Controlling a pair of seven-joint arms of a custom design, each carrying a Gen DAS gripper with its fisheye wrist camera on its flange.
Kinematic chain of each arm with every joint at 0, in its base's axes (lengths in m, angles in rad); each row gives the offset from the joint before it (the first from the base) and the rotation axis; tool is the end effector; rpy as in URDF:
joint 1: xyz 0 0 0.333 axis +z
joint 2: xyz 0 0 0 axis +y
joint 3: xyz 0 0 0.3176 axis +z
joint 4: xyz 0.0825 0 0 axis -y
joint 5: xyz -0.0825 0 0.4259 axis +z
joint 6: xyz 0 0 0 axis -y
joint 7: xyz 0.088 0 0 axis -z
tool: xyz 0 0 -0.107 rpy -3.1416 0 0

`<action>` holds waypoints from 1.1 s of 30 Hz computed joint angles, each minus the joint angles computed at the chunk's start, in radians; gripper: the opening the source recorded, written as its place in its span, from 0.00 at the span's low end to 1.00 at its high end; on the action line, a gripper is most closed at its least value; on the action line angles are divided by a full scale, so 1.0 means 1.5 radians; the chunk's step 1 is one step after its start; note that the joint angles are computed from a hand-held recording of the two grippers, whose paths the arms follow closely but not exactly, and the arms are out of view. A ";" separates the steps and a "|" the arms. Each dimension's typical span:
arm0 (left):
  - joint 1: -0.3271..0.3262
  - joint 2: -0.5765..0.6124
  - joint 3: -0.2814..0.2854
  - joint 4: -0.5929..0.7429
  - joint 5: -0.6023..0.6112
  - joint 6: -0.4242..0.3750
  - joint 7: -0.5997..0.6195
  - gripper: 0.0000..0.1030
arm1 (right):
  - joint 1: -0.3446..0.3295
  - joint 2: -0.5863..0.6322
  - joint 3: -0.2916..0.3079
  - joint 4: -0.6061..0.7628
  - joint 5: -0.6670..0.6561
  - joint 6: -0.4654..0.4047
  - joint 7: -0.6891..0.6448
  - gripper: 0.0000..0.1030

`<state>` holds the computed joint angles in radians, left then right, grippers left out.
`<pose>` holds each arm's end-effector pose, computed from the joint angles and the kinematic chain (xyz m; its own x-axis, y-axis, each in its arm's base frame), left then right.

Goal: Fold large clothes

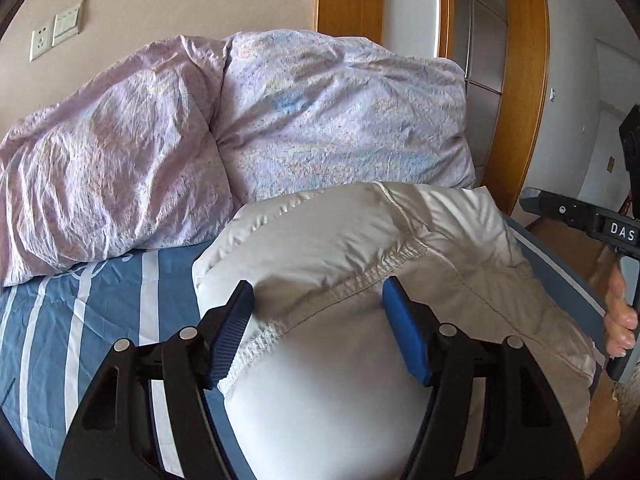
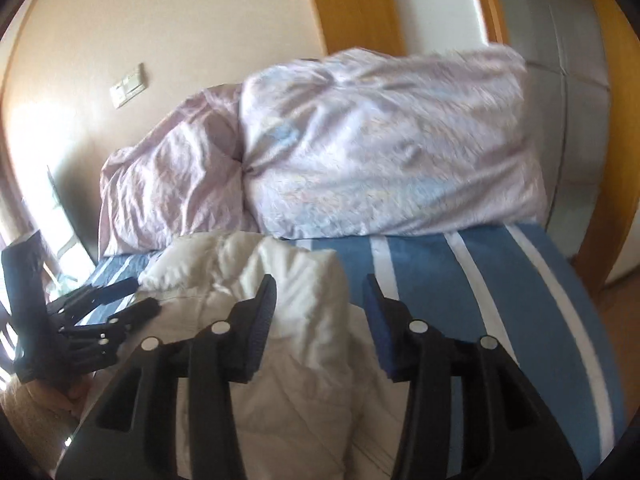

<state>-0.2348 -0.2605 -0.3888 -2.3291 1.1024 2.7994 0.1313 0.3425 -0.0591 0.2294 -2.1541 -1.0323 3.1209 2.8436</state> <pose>0.4092 -0.3551 0.4719 -0.1557 -0.9877 0.0132 -0.5597 0.0772 -0.8251 0.4553 0.3829 0.4949 0.4117 -0.8928 -0.1829 -0.5371 -0.0756 -0.8401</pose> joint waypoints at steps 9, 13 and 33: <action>-0.027 0.038 -0.006 0.034 -0.007 -0.077 0.031 0.67 | 0.081 0.116 -0.019 0.088 0.259 -0.096 -0.317 0.40; -0.041 0.061 0.004 0.049 -0.013 -0.088 0.032 0.69 | 0.112 0.133 -0.059 0.077 0.261 -0.069 -0.313 0.41; -0.090 0.133 0.032 0.090 0.051 -0.152 -0.027 0.77 | 0.159 0.195 -0.112 0.068 0.454 0.025 -0.442 0.41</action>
